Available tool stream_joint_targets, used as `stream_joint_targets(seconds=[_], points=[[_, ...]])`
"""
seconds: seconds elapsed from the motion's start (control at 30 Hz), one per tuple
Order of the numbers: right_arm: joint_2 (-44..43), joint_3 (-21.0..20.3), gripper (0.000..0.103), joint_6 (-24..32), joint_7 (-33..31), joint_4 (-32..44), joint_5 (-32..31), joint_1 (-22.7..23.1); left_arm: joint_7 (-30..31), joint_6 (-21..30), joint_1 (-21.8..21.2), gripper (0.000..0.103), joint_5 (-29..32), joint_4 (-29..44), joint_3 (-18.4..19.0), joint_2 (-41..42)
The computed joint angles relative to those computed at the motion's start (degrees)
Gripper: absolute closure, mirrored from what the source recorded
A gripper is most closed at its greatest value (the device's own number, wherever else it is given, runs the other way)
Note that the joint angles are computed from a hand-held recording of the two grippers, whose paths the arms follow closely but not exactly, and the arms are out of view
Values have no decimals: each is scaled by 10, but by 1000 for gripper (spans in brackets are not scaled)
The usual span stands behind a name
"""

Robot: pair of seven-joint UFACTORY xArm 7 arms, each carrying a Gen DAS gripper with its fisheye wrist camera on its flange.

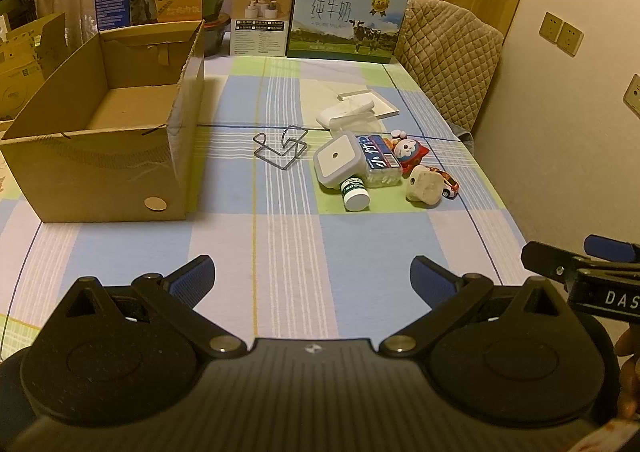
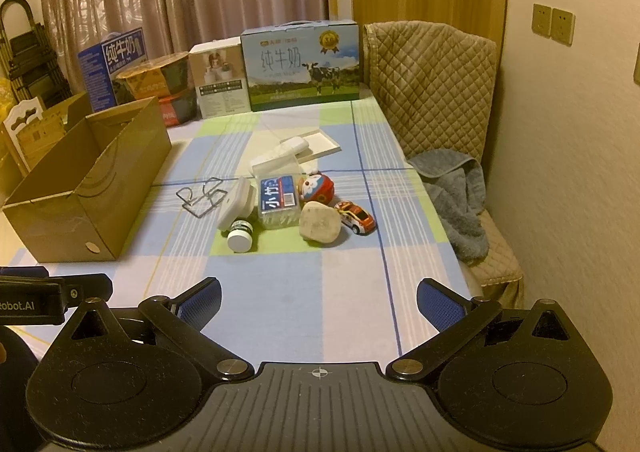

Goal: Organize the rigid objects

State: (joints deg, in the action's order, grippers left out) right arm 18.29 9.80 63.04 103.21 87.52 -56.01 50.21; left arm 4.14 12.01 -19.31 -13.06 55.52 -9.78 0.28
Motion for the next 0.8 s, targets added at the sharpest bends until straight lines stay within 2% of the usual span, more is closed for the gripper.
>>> stream_joint_targets(seconds=[0.23, 0.8], points=[[-2, 0, 2, -2, 3, -6, -1, -2, 17, 0, -1, 1, -17, 2, -1, 1], [-2, 0, 2, -4, 3, -6, 1, -3, 17, 1, -2, 1, -14, 8, -3, 7]])
